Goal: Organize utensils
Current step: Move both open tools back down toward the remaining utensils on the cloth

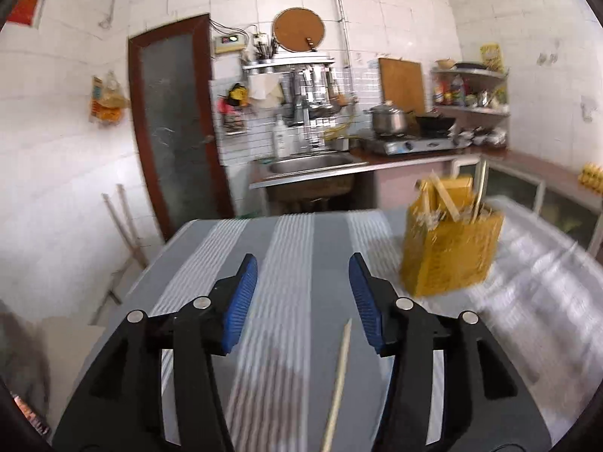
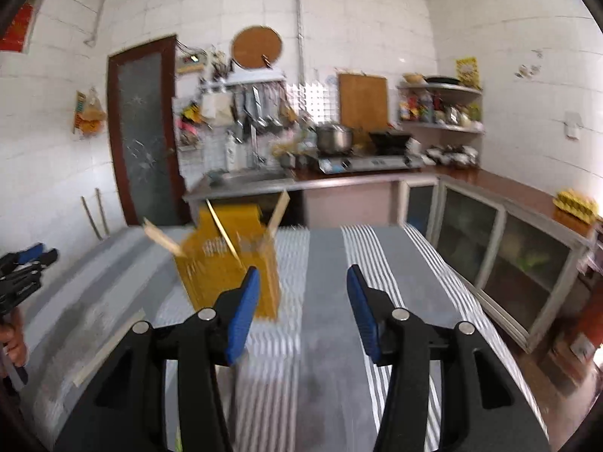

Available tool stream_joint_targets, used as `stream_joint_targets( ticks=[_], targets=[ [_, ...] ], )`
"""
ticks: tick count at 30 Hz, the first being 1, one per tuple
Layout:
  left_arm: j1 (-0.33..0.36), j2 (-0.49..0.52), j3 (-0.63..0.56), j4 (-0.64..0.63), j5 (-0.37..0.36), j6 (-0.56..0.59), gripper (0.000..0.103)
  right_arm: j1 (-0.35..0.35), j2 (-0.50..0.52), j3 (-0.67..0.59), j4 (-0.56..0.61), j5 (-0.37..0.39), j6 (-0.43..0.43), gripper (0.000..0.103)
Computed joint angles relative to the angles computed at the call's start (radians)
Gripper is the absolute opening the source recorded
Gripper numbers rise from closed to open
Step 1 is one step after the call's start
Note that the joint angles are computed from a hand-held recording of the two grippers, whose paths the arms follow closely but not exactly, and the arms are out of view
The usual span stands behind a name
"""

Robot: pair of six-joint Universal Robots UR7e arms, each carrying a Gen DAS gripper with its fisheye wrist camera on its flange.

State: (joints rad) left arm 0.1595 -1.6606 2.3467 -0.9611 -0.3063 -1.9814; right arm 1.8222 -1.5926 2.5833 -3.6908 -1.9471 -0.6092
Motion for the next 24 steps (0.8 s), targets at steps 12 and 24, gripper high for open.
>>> stream_joint_targets(
  ticks=[12, 24],
  targets=[
    [-0.167, -0.173, 0.232, -0.241, -0.285, 0.062, 0.050, -0.102, -0.053, 0.208, -0.043, 0.003, 0.056, 0.050],
    [-0.149, -0.169, 0.252, -0.348, -0.280, 0.139, 0.051, -0.032, 0.037, 0.197, -0.075, -0.033, 0.073, 0.050]
  ],
)
